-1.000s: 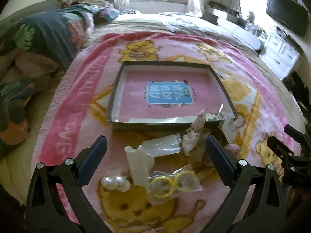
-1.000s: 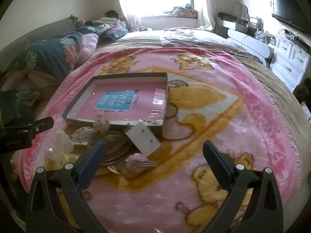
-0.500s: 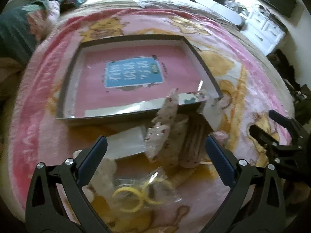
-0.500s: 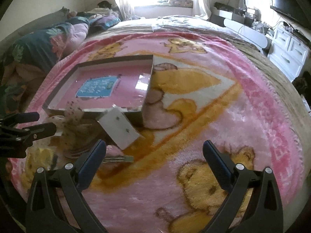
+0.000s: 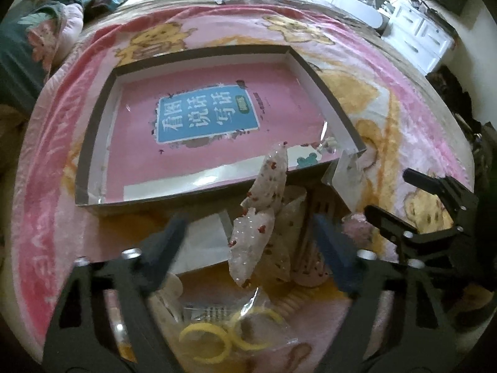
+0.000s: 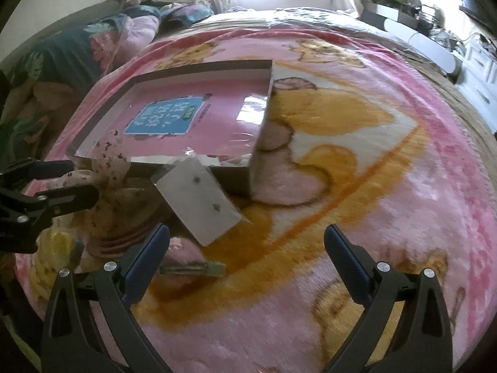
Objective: Organize jewelry
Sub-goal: 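Grasp the polka-dot bow with the left tool while the right grasps the earring card, then drop the bow in the box with the left tool while the right drops the card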
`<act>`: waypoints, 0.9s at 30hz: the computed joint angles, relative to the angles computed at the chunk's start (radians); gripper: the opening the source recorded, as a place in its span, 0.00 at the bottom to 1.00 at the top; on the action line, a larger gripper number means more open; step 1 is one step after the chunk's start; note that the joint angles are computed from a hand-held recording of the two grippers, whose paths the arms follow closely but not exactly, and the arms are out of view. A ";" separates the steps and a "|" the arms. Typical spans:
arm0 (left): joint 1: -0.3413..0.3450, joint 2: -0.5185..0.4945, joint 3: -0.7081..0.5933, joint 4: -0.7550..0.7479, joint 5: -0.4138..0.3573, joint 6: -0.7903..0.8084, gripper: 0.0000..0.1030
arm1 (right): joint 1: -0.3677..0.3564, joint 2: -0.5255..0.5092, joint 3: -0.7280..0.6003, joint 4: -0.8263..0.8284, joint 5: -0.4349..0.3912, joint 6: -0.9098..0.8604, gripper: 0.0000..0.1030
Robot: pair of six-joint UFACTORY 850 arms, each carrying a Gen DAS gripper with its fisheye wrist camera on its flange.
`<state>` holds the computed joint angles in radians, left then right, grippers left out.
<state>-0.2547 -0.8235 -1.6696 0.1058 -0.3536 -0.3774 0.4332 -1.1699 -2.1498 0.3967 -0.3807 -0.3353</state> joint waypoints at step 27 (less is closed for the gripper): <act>0.051 0.099 0.131 -0.309 0.132 0.260 0.08 | 0.003 -0.055 -0.085 0.138 -0.024 -0.095 0.43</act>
<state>-0.2038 -0.7247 -1.5386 -0.2037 -0.2220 -0.1172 0.4367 -1.2246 -2.2347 0.5350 -0.4051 -0.4304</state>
